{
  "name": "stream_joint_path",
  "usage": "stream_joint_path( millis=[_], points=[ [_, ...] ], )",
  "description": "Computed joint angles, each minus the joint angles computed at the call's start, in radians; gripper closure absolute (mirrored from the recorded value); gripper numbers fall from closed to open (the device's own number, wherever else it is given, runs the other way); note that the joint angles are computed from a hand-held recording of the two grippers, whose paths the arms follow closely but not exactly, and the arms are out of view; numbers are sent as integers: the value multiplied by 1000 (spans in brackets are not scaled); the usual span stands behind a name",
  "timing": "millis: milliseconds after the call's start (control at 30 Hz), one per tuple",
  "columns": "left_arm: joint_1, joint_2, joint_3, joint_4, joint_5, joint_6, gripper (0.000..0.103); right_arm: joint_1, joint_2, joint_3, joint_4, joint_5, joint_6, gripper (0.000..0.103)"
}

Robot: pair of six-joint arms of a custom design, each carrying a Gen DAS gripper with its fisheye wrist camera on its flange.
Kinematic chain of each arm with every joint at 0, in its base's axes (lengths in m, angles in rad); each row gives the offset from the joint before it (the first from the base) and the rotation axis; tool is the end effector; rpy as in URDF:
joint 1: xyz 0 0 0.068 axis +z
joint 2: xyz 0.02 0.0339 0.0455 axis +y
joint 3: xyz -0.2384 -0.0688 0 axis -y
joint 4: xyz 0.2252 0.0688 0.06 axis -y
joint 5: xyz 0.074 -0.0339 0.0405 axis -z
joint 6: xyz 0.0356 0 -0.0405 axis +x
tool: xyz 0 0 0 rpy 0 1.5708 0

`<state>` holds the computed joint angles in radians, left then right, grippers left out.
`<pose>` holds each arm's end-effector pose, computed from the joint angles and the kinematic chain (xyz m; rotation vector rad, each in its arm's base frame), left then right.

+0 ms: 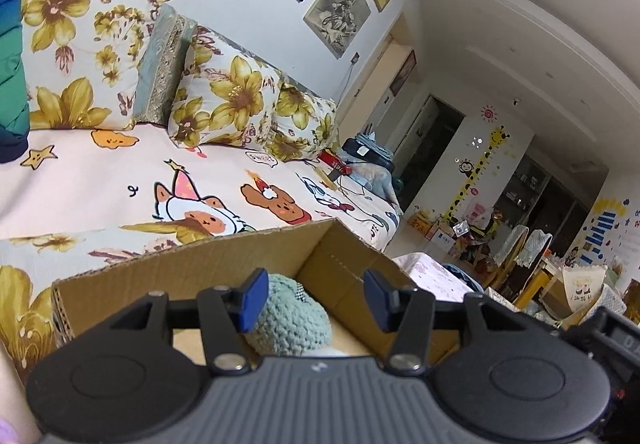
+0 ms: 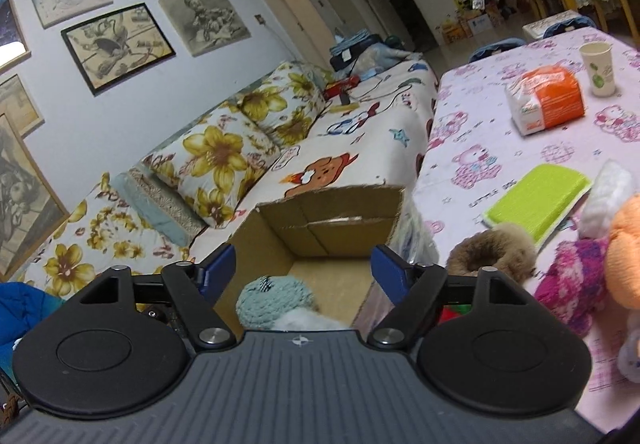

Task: Organize soft objects
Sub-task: 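Lift both balls, carry them to the cardboard box and open both tools, then return both tools from the box to the soft-toy pile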

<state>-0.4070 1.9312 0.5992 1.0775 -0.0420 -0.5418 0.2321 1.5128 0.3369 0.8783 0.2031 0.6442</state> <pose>0.2960 -0.1260 0.1044 -0.1563 1.8647 -0.6258 0.2472 0.0510 0.1348 0.5226 1.8090 0.4157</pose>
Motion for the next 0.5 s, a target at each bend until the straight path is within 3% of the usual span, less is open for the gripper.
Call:
stream_joint_path(
  millis=[333, 500],
  points=[
    [-36, -14, -19, 42, 16, 72, 25, 44, -70, -92, 27, 141, -7, 0],
    [-57, -10, -22, 62, 30, 119, 22, 62, -85, -114, 33, 214, -39, 0]
  ],
)
